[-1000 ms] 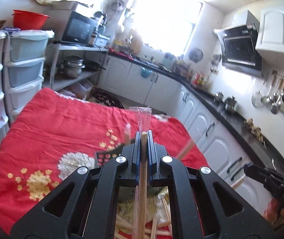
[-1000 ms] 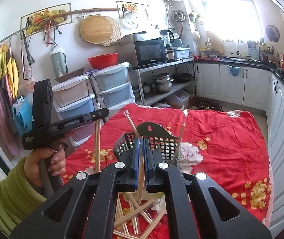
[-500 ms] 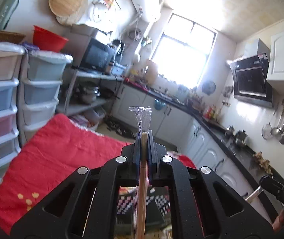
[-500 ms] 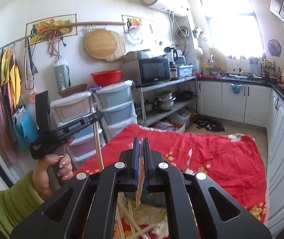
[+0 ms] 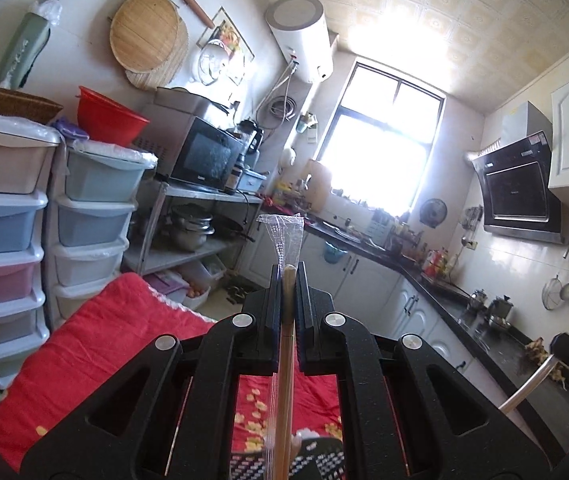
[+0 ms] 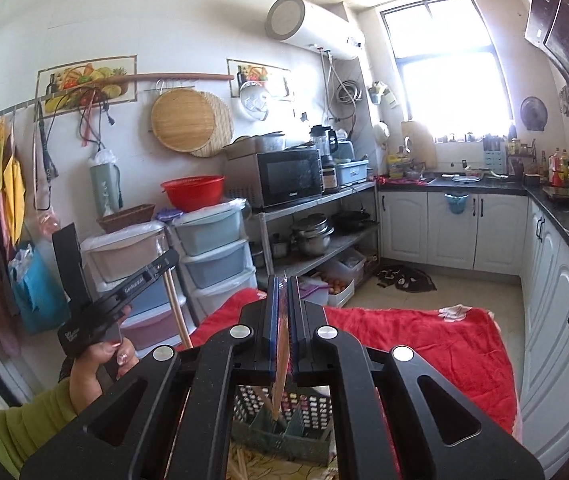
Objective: Organize utensils
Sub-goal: 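Raise the held chopsticks with both tools and lower them into the basket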
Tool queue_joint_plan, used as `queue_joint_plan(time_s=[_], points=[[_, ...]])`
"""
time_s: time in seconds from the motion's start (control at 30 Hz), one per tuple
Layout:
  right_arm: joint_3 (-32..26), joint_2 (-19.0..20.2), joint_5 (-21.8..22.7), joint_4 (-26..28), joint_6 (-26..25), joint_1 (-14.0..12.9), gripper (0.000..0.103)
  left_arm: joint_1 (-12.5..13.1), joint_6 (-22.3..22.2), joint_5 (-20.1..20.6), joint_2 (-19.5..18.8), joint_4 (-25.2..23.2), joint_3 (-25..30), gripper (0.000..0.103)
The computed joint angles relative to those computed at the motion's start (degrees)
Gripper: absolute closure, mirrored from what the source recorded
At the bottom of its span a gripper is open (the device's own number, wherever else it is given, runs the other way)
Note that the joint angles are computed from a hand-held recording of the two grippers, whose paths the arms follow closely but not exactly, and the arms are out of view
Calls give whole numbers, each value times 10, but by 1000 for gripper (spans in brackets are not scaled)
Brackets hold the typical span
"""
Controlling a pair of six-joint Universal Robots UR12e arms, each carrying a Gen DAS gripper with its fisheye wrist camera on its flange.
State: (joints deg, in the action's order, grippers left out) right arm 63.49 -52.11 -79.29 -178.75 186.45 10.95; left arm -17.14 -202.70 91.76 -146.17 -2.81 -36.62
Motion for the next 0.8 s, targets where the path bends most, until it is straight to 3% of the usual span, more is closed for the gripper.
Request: queue_joint_plan(time_s=[0.33,0.8], points=[[-21,13,-19,14,11,-3,99,-5,16,33,-41,2,56,100],[-24,29,-20,47,28,-2,99,-9,42,21,-50,8,41,100]])
